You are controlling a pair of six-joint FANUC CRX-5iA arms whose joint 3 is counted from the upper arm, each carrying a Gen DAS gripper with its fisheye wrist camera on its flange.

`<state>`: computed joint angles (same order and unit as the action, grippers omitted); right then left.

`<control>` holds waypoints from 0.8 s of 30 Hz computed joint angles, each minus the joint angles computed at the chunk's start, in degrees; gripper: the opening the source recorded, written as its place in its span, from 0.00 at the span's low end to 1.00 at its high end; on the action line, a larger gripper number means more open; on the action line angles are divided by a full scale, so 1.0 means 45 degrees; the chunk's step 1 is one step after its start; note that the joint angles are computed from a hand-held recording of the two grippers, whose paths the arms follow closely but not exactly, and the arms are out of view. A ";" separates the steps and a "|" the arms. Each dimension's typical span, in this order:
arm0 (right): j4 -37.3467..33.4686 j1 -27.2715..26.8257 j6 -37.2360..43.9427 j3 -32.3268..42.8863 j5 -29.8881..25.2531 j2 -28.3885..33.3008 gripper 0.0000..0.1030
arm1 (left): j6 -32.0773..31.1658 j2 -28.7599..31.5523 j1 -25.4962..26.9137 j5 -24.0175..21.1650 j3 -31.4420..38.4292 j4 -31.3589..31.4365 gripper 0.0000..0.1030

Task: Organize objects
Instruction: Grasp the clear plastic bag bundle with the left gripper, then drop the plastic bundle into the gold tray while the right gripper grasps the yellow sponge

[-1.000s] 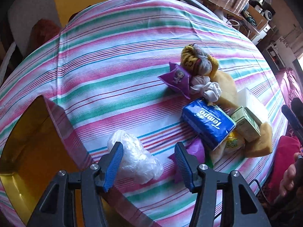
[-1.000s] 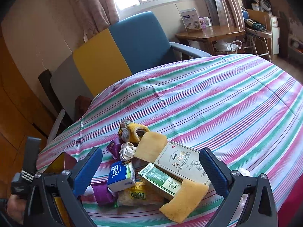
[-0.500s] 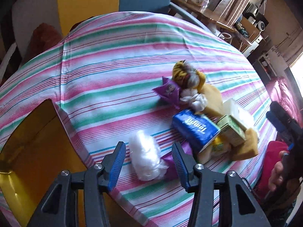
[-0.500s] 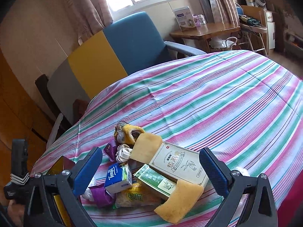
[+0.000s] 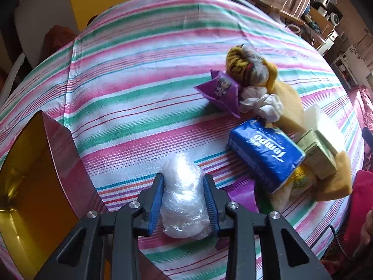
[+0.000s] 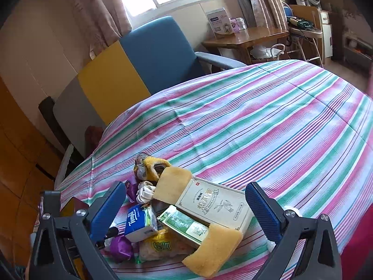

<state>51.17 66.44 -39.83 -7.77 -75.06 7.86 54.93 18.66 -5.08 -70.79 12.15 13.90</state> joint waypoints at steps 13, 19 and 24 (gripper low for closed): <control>-0.1130 -0.0249 -0.0122 0.0079 -0.0169 -0.0096 0.90 | -0.3269 -0.2692 0.1955 0.0368 -0.3680 0.4250 0.31; -0.1693 -0.0266 0.0357 0.0430 -0.0134 0.0081 0.89 | -0.4083 -0.3418 0.2609 0.0145 -0.4584 0.5045 0.31; -0.2818 -0.0491 0.1302 0.0843 0.0738 0.0107 0.90 | -0.4892 -0.4090 0.3553 -0.0381 -0.5316 0.5670 0.31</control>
<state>38.49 64.23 -33.97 -3.97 -71.74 8.34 32.92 0.25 10.91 -72.50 -11.77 39.41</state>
